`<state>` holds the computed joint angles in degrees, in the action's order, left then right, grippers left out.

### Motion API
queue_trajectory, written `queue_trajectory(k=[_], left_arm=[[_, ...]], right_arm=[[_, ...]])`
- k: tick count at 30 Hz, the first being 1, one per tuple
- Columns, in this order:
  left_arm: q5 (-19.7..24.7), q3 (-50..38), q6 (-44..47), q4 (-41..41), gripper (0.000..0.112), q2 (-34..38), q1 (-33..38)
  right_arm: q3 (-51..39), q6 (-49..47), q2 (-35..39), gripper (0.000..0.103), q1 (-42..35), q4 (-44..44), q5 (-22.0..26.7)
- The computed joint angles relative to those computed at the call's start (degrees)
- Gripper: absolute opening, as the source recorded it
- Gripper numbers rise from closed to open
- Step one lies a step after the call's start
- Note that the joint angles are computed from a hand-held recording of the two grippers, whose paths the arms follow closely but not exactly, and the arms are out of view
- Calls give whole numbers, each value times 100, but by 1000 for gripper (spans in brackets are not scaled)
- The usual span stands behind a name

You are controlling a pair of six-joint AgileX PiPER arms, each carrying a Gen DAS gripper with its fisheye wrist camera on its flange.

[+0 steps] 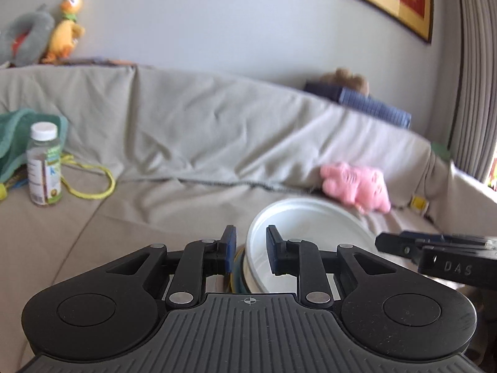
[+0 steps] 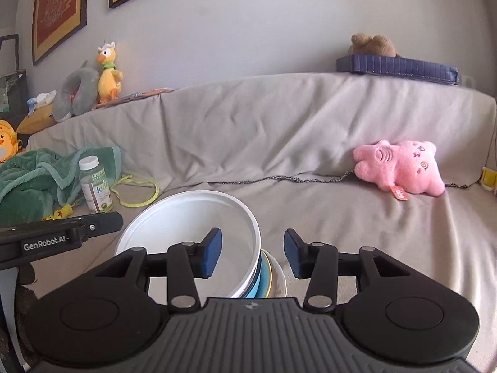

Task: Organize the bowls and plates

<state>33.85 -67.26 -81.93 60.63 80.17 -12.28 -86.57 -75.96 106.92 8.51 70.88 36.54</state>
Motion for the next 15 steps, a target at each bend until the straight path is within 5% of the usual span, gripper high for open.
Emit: queue_trajectory(k=[5, 13, 15], left_arm=[[1303, 842, -1732, 1280, 25, -528, -1431], [1841, 1413, -1877, 149, 15, -427, -2830], [2363, 1387, -2026, 160, 15, -268, -3340]], right_arm=[[1725, -1209, -766, 57, -430, 1031, 215], [3343, -1604, -1183, 57, -772, 604, 87], [3758, -2215, -1416, 57, -873, 962, 27]])
